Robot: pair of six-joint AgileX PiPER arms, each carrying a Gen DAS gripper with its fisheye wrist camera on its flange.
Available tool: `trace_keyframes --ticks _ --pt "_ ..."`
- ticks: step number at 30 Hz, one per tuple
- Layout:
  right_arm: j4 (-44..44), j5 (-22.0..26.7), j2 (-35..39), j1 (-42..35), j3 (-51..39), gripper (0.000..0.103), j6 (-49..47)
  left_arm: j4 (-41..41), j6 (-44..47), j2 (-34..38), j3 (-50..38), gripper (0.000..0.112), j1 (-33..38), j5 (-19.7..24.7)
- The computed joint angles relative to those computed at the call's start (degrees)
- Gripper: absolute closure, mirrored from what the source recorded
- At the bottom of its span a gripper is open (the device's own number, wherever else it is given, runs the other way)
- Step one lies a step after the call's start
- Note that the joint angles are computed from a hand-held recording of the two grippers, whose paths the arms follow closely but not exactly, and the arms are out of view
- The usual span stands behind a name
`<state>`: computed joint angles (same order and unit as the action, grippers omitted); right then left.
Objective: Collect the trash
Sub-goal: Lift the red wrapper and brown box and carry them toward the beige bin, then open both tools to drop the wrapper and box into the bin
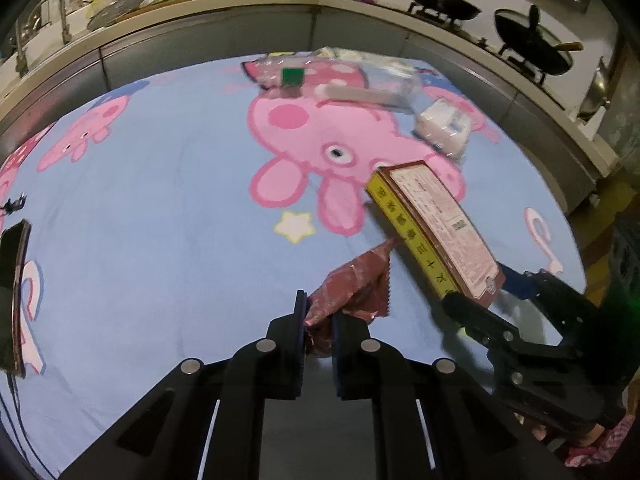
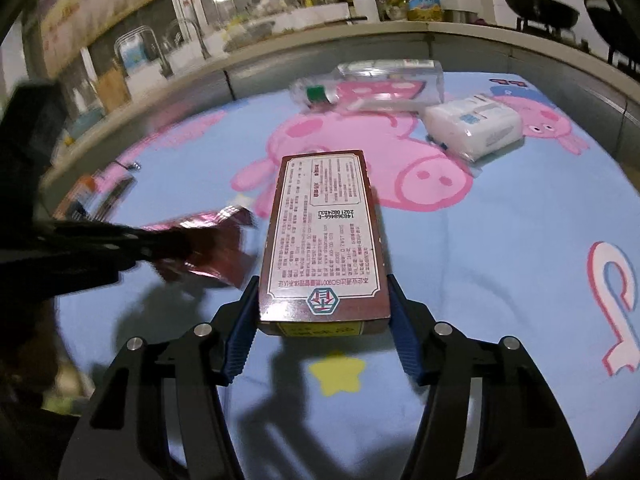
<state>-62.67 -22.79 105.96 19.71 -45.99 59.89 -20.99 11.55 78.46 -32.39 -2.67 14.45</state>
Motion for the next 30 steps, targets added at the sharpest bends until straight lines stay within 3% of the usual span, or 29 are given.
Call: trace_keyframes --ticks 5,7,12,18,24,30 --pt "5.6 -4.3 -4.5 -3.6 3.5 0.045 -4.6 -16.5 15.7 0.3 -4.3 0.102 1.4 5.7" --pt "7.6 -5.5 -5.5 -5.6 4.6 0.045 -5.9 -19.2 17.5 1.9 -7.4 0.102 0.7 7.8" --pt "10.2 -7.9 -5.8 -11.9 6.2 0.045 -7.1 -13.7 10.1 8.5 -16.8 0.102 -6.5 8.8" --pt "5.0 -9.1 -1.9 -21.7 3.4 0.045 -0.9 -3.4 -0.9 19.5 -30.4 0.102 -15.4 10.7" --pt "-5.6 -10.2 3.6 -32.2 -4.4 0.045 12.6 3.5 -9.4 33.9 -51.9 0.102 -22.0 19.0" --pt "-13.5 -10.5 9.0 -39.1 -13.5 0.044 23.6 8.2 -14.6 51.2 -82.9 0.102 -25.2 33.6"
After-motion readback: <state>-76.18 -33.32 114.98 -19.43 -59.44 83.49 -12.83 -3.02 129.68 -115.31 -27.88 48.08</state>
